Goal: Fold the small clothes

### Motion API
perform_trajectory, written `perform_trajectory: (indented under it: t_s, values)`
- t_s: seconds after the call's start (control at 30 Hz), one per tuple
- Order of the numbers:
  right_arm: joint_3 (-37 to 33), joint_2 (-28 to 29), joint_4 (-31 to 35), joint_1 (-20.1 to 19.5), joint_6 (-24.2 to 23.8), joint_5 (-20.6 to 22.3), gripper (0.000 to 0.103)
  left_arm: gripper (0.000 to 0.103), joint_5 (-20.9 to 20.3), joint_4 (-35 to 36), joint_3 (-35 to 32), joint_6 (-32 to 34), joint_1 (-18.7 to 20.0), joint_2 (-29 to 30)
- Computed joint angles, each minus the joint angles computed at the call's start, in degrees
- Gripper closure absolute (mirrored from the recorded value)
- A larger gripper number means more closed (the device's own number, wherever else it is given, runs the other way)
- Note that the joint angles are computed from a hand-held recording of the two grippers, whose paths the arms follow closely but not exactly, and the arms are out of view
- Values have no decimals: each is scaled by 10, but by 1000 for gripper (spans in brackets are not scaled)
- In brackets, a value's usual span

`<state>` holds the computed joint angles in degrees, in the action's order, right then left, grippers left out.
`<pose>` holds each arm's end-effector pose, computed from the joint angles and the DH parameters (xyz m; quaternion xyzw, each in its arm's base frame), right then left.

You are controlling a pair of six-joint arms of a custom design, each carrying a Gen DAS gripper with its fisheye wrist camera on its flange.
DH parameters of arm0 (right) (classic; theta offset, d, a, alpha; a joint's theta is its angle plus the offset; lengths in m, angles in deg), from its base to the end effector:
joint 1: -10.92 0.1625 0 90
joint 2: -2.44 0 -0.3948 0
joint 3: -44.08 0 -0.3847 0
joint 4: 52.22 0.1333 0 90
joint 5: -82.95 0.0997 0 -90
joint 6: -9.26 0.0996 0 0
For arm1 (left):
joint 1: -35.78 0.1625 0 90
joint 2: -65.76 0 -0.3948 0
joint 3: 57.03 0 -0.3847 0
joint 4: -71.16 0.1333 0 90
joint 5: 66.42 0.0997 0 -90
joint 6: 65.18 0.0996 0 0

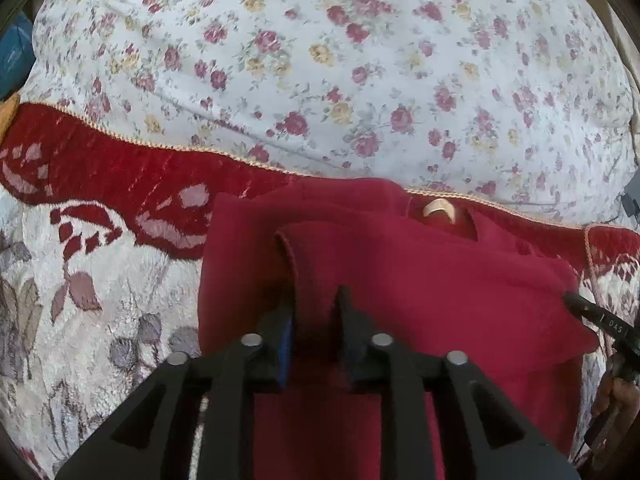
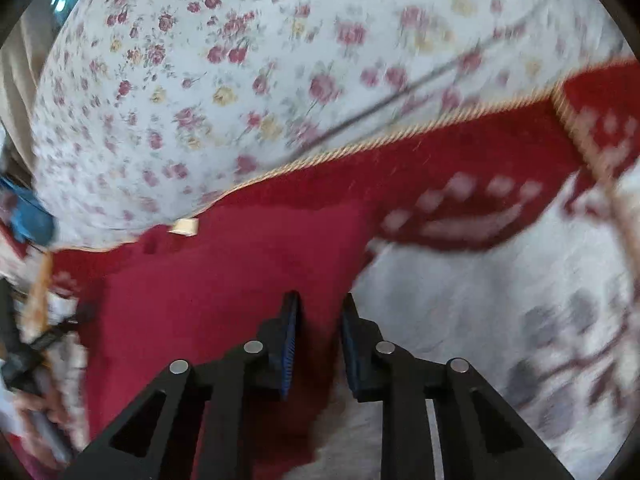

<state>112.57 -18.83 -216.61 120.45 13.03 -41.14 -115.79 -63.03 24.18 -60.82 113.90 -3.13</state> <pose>0.3256 -0.6862 -0.0045 0.0592 -0.9300 0.2775 0.2337 0.0616 -0.6696 0.4372 0.0330 0.9062 -0.2788 0.3162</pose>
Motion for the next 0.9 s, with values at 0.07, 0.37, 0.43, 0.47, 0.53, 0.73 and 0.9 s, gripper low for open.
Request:
perform_trajectory:
  t_s: [0.07, 0.37, 0.43, 0.47, 0.53, 0.73, 0.9]
  values:
    - [8, -10, 20, 0, 26, -13, 77, 78, -1, 6, -4, -12, 4, 5]
    - [33, -19, 98, 41, -36, -40, 54, 62, 37, -36, 27, 21, -9, 4]
    - [40, -21, 105, 41, -36, -45, 52, 59, 39, -37, 30, 25, -10, 3]
    - [38, -25, 121, 42, -28, -49, 47, 57, 40, -36, 32, 26, -11, 1]
    - [53, -47, 119, 42, -23, -30, 46, 52, 41, -32, 34, 21, -13, -2]
    - [69, -44, -34, 41, -57, 6, 33, 34, 68, -77, 46, 25, -21, -6]
    - [-28, 29, -7, 23, -75, -9, 32, 34, 80, -66, 36, 21, -17, 6]
